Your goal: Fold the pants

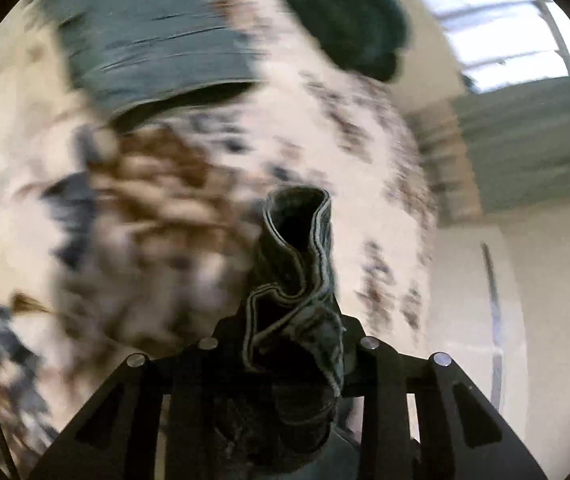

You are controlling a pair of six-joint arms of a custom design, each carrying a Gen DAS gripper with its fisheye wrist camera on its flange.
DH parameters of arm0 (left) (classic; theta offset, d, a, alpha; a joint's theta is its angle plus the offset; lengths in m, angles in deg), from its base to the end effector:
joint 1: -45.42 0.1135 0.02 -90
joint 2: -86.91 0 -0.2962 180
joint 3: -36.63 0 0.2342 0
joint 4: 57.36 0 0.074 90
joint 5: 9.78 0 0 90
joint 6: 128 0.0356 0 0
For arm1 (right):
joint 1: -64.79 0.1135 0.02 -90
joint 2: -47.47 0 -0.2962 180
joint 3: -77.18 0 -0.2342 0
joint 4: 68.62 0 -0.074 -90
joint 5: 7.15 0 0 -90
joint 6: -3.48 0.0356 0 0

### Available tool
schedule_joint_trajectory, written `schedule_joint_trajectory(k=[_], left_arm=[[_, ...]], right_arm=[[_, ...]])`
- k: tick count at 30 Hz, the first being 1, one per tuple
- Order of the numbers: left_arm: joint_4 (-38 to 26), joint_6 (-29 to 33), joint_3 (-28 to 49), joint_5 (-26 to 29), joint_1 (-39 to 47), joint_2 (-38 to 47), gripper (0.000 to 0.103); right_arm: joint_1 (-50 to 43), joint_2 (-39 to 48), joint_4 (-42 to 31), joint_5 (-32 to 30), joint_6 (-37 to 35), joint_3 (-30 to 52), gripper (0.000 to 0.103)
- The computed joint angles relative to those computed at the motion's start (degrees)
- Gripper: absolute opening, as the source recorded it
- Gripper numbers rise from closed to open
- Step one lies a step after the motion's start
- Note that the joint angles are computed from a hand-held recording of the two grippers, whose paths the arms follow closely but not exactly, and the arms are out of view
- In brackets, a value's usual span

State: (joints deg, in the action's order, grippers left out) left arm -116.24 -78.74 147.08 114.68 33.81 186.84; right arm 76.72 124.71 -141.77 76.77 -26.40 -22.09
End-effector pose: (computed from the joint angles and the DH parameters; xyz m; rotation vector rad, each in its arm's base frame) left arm 0.3584 -0.0942 0.3708 -0.3460 2.5130 -1.1237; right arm 0.2207 0.0505 0.3141 1.1529 2.6454 0.4284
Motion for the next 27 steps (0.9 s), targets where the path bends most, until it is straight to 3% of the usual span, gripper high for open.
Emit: schedule_joint_trajectory(k=[3,5,9,12,14,16,19,22,25,27], left_arm=[[-4.08,2.78,6.91,-0.43,-7.47,-0.85,0.028],[-5.55,4.61,9.40,-0.82,-12.87,-0.54,0.028],[-3.97,5.17,7.56,-1.79,-25.91,0.82,0.027],[-2.52,6.98,3.62,-3.43,-33.89,3.66,0.027],[-3.27,9.08,2.79,-4.71,-36.96,6.62,0.027],[-3.56,11.59,2.20,-5.87,-38.20,7.96,0.027],[-6.30,13.90,5.84,-5.91,-37.86,10.10,0.028],[-8.73,16.01,8.74,-6.64,-38.09,11.50,0.028],[-8.81,16.52,7.80,-7.60,-38.73,10.77,0.028],[-8.62,16.17,7.42,-8.12,-39.22,10.70,0.028]], right_arm=[[-1.87,-6.10,0.02,-1.59,2.14,-1.14,0.089],[-4.09,-9.77,1.33,-5.79,2.17,-2.26,0.089],[-14.17,-20.42,10.10,-23.76,5.37,-11.08,0.089],[-26.31,-27.63,9.24,-34.42,4.39,-16.52,0.089],[-34.95,-28.52,5.37,-41.10,-1.73,-18.80,0.089],[-44.08,-25.68,-1.49,-46.56,-14.16,-20.91,0.089],[-49.92,-20.47,-1.93,-52.56,-23.70,-25.14,0.089],[-45.53,-18.09,6.86,-55.74,-20.65,-26.61,0.089],[-35.03,-14.53,17.66,-52.95,-13.47,-25.32,0.089],[-30.27,-10.87,19.72,-49.90,-12.77,-23.82,0.089]])
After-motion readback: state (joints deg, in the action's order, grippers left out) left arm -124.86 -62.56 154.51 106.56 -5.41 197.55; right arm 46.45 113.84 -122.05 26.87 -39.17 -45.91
